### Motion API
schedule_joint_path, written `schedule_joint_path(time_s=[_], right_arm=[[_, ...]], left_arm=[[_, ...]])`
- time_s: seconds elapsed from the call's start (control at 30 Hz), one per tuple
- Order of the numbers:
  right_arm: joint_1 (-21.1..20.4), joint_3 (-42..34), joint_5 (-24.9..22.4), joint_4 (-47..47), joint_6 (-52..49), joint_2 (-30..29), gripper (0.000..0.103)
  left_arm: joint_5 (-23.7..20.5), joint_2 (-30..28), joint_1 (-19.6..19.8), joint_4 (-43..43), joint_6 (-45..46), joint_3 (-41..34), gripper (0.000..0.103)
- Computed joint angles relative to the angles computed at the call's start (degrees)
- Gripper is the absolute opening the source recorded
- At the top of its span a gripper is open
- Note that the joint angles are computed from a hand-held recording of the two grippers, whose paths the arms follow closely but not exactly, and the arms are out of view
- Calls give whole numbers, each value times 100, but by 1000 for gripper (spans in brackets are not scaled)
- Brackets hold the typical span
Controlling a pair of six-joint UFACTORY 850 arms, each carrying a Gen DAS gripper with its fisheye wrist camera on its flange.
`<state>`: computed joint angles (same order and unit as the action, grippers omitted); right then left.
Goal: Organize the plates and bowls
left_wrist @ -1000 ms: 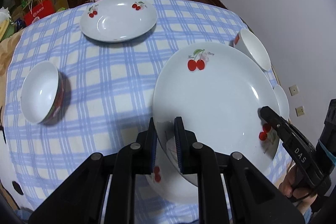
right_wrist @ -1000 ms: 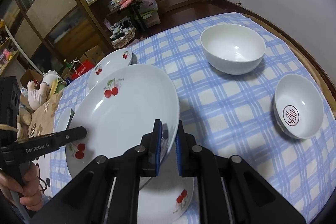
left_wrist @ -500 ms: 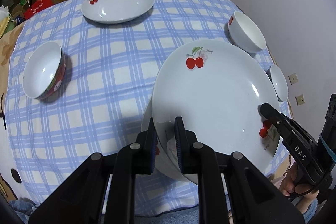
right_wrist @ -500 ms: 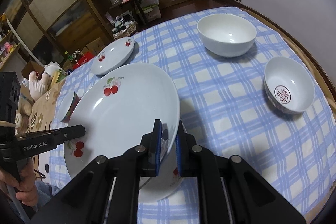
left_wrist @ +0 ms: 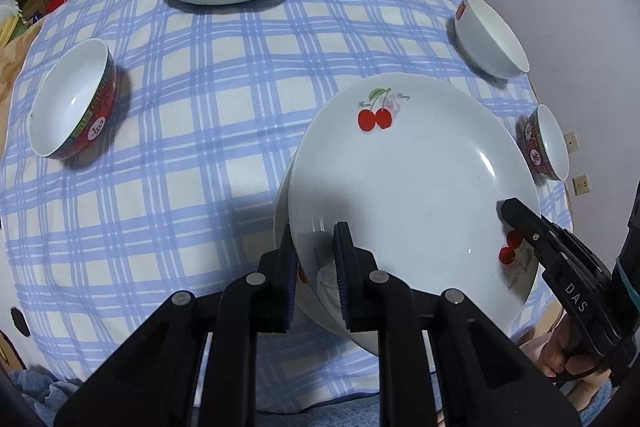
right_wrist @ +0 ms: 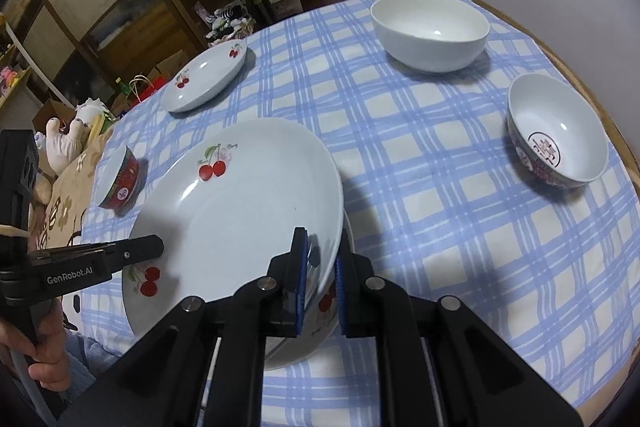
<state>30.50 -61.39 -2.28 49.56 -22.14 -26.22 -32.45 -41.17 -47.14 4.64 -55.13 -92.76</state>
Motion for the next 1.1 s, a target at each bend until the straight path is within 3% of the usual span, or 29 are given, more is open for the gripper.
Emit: schedule_joint_path(time_s=[0.3, 0.47, 0.67, 1.1], right_arm=[[-18, -79, -131, -853, 889, -139, 13], [-34, -67, -149, -672, 741, -131, 13], [-2, -117, -200, -2275, 2273, -172, 14], [4, -171, -259, -2192, 2286, -275, 13]], left_arm=[[-68, -143, 32, -185, 159, -82, 18], [-62, -153, 33, -187, 172, -89, 18], [-135, -193, 36, -202, 168, -124, 18], [-178, -257, 45, -317, 313, -135, 18]])
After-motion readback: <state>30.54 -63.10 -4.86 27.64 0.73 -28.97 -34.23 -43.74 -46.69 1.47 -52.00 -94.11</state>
